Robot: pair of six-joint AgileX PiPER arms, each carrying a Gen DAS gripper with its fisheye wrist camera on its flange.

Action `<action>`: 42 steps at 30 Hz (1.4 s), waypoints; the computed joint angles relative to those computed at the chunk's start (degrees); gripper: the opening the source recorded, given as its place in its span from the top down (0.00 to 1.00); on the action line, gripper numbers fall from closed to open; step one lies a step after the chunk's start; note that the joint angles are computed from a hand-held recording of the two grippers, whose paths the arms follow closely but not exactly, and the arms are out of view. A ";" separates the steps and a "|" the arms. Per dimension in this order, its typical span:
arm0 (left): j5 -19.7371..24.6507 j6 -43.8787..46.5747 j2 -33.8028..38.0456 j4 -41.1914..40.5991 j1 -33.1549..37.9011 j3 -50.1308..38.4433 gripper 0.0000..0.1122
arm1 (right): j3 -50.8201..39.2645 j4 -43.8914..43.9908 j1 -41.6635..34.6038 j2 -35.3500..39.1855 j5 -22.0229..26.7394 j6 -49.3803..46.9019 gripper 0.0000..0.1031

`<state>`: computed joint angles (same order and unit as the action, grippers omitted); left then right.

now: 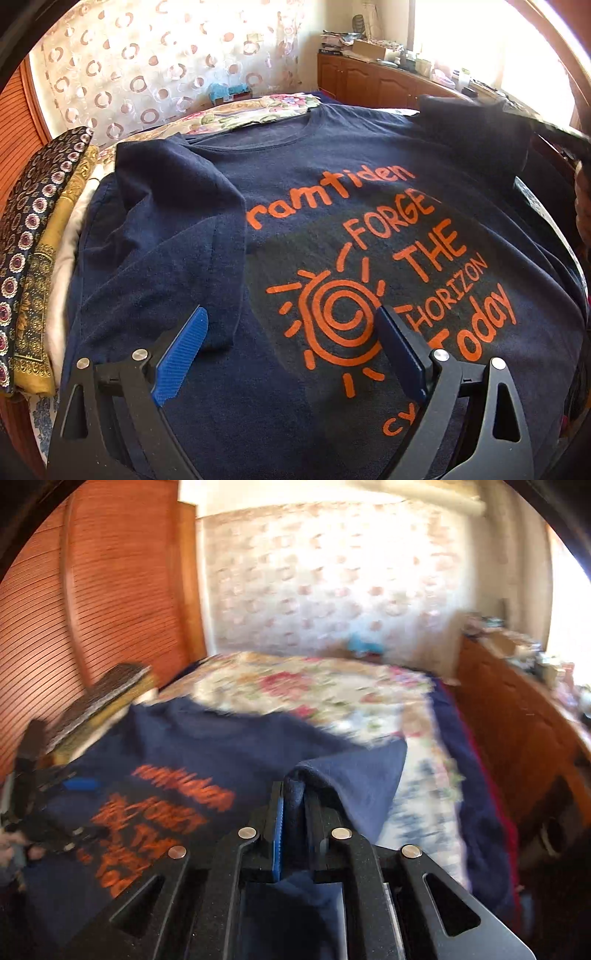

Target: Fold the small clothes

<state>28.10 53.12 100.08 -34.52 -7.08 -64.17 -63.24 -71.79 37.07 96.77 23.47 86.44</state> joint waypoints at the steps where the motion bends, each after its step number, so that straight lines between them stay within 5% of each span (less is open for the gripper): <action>1: -0.22 0.72 -0.25 -1.01 0.29 0.28 0.18 | 0.45 1.25 -0.42 0.04 -1.26 -1.30 0.63; 3: -0.80 4.84 -1.56 -5.72 1.42 1.73 0.18 | 1.62 4.56 -1.60 -0.17 -2.88 -4.24 0.51; 8: 0.82 14.78 -5.30 -17.96 4.58 4.30 0.18 | 5.17 8.00 -6.75 -2.55 -4.25 -5.91 0.51; 15: 1.97 21.24 -9.24 -26.75 7.18 6.34 0.18 | -4.98 26.36 -11.25 4.50 -2.12 -18.81 0.51; 18: 2.12 21.00 -9.64 -26.24 7.56 6.28 0.18 | -11.85 35.71 -12.26 8.88 2.15 -27.07 0.66; 20: 1.91 21.25 -9.71 -26.29 7.79 6.24 0.18 | -14.88 37.93 -12.27 10.31 3.43 -29.73 0.92; 21: 1.68 21.34 -9.76 -26.30 7.97 6.28 0.18 | -16.60 37.10 -11.66 11.07 4.82 -29.62 0.94; 29: 2.52 20.73 -9.44 -25.44 10.44 5.28 0.18 | -29.75 39.11 -8.94 16.68 8.74 -35.25 0.97; 37: 3.07 19.18 -7.58 -23.78 11.72 2.86 0.18 | -55.90 57.94 -9.79 30.06 16.14 -54.24 0.97; 39: 2.75 18.11 -7.00 -22.49 11.61 2.04 0.18 | -61.59 60.25 -10.46 33.02 18.14 -56.83 0.86; 41: 2.64 17.58 -6.66 -21.92 11.69 1.56 0.18 | -60.68 57.16 -10.23 32.55 16.97 -54.46 0.57; 42: 2.70 17.21 -6.34 -21.55 11.75 1.14 0.18 | -58.52 56.35 -10.30 31.50 15.33 -53.32 0.54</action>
